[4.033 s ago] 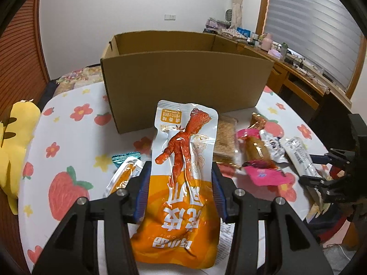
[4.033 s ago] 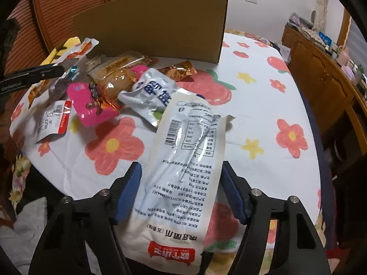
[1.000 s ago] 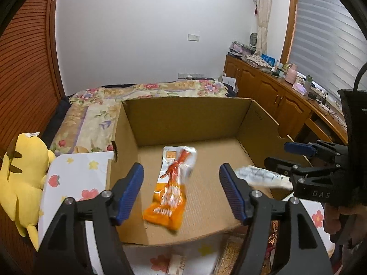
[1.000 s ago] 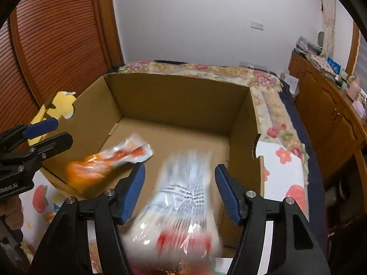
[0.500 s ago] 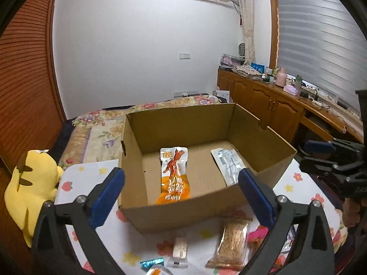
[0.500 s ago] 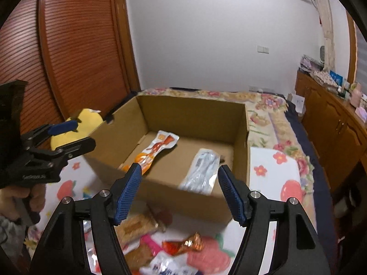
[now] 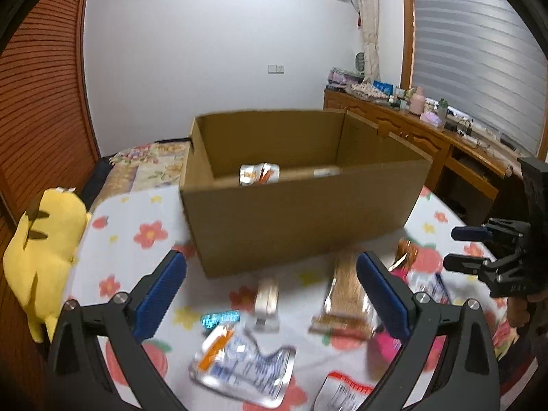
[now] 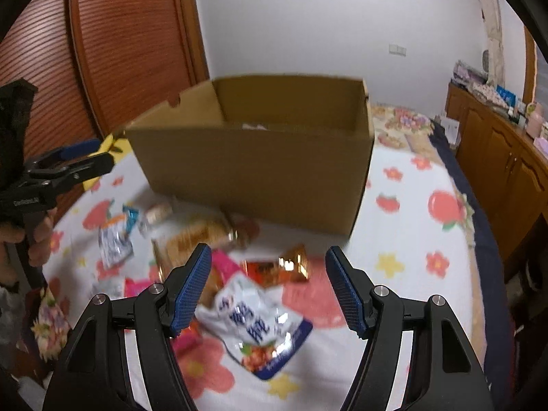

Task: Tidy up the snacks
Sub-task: 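Move both tools back over the remaining snack pile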

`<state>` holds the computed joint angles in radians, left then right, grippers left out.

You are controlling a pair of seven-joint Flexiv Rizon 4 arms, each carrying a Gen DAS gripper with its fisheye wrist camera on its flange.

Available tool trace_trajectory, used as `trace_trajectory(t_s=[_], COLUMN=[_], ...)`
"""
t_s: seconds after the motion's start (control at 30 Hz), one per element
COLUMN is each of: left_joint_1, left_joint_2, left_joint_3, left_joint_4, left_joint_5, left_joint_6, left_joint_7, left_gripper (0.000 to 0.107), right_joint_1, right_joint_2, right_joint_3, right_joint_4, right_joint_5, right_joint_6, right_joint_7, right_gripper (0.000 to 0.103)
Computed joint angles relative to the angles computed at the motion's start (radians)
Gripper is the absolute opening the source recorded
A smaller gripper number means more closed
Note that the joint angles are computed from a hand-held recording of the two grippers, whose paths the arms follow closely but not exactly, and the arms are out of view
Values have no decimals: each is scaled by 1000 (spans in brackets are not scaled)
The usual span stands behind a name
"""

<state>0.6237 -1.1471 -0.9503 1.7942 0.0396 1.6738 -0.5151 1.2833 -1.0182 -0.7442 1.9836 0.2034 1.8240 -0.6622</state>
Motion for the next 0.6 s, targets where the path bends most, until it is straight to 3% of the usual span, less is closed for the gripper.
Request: trace_trajectory(t_s=[0.2, 0.6], left_joint_1=[18, 56], left_joint_2=[-9, -26], left_joint_3=[35, 54], left_joint_4=[41, 84], left_joint_5=[25, 48], left_joint_6=[37, 30], left_joint_7=[-20, -48], left_gripper=[100, 100], right_joint_1=[-38, -52], right_joint_2=[-4, -6], right_joint_3=[69, 118], right_joint_4=[4, 5], right_joint_5=[-10, -48], right_joint_6=[15, -10], right_joint_7=[-18, -74], right_gripper=[71, 71])
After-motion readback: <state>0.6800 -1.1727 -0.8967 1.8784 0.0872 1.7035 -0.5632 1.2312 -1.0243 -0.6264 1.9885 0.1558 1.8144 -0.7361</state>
